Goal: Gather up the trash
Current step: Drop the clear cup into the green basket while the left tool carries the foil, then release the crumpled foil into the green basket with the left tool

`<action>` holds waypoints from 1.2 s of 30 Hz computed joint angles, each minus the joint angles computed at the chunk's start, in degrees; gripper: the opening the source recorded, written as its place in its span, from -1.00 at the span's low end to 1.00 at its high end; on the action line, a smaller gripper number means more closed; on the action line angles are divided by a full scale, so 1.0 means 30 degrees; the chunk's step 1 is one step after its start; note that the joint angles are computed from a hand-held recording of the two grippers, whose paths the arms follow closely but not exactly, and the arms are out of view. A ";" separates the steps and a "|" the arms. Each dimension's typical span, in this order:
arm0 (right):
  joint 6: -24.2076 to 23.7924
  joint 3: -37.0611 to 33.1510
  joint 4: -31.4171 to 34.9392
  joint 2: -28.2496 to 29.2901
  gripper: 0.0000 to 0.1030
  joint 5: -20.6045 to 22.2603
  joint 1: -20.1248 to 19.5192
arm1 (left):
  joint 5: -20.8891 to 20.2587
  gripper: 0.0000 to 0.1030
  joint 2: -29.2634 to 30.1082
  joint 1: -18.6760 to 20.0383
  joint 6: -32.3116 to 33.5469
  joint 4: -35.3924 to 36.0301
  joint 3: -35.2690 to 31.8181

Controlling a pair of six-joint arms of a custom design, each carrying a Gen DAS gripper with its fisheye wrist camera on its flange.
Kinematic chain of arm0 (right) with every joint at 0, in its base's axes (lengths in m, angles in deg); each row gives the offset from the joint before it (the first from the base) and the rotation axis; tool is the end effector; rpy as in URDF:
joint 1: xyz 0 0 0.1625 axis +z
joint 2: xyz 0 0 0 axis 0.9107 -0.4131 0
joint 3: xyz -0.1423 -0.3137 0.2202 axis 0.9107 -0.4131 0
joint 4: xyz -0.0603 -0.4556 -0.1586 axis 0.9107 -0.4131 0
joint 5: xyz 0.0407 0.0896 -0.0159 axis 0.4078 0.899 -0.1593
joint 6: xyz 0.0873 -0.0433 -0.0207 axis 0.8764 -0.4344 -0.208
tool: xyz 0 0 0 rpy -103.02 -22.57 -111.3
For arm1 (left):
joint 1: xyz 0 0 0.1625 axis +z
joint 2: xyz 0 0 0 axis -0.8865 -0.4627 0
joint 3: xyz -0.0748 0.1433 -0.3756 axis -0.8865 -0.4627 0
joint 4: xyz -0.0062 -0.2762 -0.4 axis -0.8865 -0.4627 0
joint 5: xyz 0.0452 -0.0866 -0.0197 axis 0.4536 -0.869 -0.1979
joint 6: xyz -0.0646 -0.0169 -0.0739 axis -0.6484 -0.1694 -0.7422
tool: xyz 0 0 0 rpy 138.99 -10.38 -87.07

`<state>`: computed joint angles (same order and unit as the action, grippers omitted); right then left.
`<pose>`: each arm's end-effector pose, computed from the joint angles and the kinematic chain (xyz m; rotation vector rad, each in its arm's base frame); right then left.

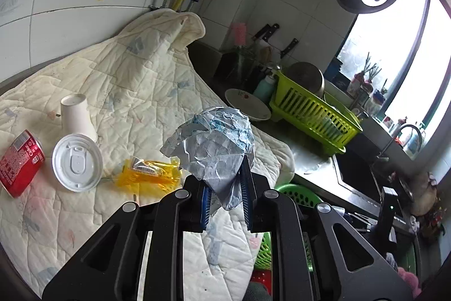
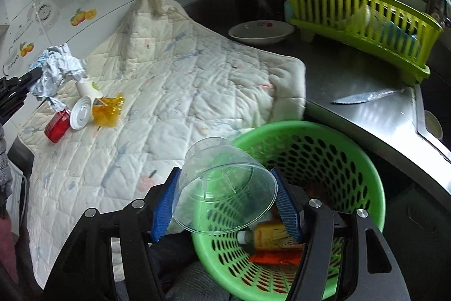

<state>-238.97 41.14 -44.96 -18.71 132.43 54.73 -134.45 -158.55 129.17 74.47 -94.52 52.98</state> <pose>0.3213 -0.4460 0.0656 -0.0727 -2.2859 1.0591 -0.0967 -0.5833 0.4129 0.9965 2.8006 -0.8438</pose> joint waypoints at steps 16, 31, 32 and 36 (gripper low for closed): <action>0.1602 0.2746 -0.1081 -0.2326 0.39 0.0363 -0.1274 | -0.0500 -0.66 0.0107 -0.1573 -0.0146 0.0777 0.1708; 0.1616 0.3754 -0.1330 -0.3054 0.50 0.2477 0.0688 | -0.0840 -0.66 0.1025 -0.2929 -0.0121 0.1915 0.3220; 0.1661 0.3826 -0.1350 -0.3075 0.50 0.2671 0.0821 | -0.0790 -0.66 0.1115 -0.3025 -0.0126 0.1960 0.3295; 0.1750 0.4328 -0.1772 -0.3472 0.54 0.2983 0.1183 | -0.0627 -0.65 0.1485 -0.3356 -0.0267 0.2041 0.3568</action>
